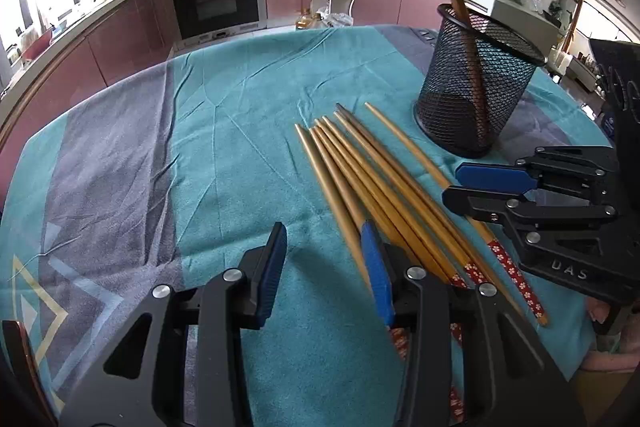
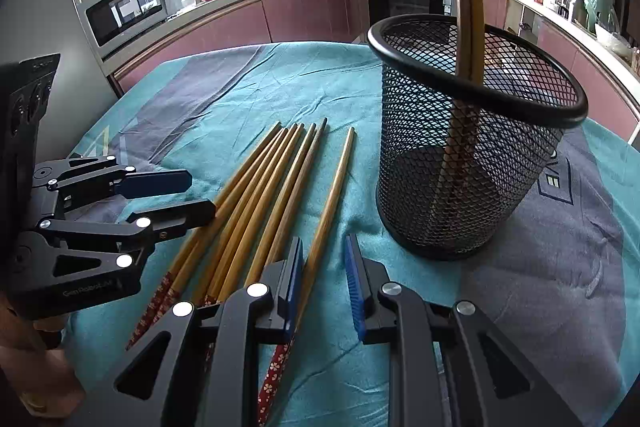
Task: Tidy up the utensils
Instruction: 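Move both tools back down to the remaining chopsticks on the cloth, then close the left tool on a chopstick while the right tool grasps another chopstick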
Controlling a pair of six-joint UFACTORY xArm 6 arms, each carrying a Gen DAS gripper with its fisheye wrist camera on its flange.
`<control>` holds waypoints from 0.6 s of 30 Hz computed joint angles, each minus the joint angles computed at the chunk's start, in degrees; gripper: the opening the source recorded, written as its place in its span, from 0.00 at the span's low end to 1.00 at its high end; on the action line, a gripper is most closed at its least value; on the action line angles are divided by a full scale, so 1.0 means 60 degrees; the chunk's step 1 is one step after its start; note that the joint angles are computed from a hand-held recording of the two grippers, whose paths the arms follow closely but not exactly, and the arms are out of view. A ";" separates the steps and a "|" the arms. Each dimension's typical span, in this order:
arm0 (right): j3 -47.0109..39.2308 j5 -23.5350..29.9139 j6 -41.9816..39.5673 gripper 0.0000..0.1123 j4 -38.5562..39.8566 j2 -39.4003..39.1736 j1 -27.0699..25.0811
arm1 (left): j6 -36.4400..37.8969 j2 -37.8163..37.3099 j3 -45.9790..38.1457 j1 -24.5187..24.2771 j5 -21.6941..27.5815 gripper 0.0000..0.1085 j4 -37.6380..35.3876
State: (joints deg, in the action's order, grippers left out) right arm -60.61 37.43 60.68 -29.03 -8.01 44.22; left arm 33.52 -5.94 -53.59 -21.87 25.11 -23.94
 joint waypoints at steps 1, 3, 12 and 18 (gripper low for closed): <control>0.0000 -0.0003 -0.0012 0.18 0.0014 -0.0001 -0.0002 | -0.0100 0.0063 -0.0048 0.0020 0.0084 0.35 0.0115; 0.0008 -0.0032 -0.0031 0.18 0.0030 0.0003 -0.0015 | -0.0114 0.0061 0.0003 0.0003 -0.0003 0.34 0.0183; -0.0058 -0.0146 -0.0002 0.10 0.0075 0.0108 -0.0131 | -0.0074 0.0329 -0.0448 0.0164 0.0445 0.16 -0.0324; 0.0157 -0.0502 0.0176 0.05 0.0230 -0.0017 -0.0258 | -0.0275 0.0523 -0.0723 0.0226 0.0658 0.09 -0.0650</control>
